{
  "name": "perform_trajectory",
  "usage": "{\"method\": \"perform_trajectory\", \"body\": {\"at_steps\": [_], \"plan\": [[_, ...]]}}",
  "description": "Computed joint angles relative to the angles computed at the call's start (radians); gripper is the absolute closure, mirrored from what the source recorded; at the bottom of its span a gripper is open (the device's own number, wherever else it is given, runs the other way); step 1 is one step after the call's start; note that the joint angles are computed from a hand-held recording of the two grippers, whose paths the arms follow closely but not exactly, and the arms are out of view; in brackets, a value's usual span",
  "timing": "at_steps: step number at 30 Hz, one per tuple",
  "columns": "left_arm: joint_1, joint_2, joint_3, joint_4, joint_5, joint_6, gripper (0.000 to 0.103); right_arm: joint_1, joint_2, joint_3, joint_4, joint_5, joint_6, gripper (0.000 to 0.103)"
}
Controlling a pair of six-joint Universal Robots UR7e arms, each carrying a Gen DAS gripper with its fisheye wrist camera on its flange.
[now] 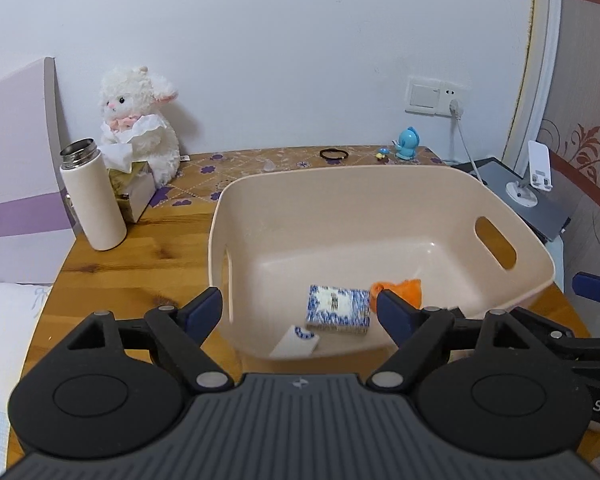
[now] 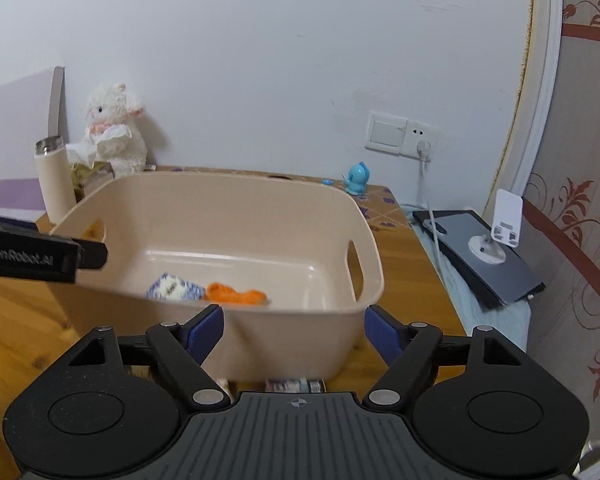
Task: Organize objects
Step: 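Move the left gripper to the bear hair clip while the right moves to the herb bag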
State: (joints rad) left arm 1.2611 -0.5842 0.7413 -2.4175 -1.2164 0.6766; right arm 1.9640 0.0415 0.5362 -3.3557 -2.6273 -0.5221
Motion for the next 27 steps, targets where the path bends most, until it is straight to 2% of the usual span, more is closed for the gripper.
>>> {"method": "perform_trajectory", "body": {"at_steps": [7,14,21,24,27], "plan": [[0.015,-0.076,0.135,-0.057,0.006,0.014,0.018,0.002,-0.07,0.197,-0.083,-0.015,0.048,0.023],[0.032,-0.113,0.224,-0.083,0.004,0.026,0.013,-0.011,-0.1,0.297,-0.062,-0.018,0.122,0.023],[0.039,-0.095,0.247,-0.071,0.022,0.006,0.012,-0.036,-0.123,0.353,-0.005,-0.01,0.199,0.022],[0.042,-0.081,0.257,-0.099,0.036,0.018,0.007,-0.046,-0.136,0.382,0.003,0.0,0.224,0.022],[0.047,-0.057,0.228,-0.049,0.04,-0.011,0.007,-0.059,-0.148,0.408,0.018,0.012,0.251,0.022]]}}
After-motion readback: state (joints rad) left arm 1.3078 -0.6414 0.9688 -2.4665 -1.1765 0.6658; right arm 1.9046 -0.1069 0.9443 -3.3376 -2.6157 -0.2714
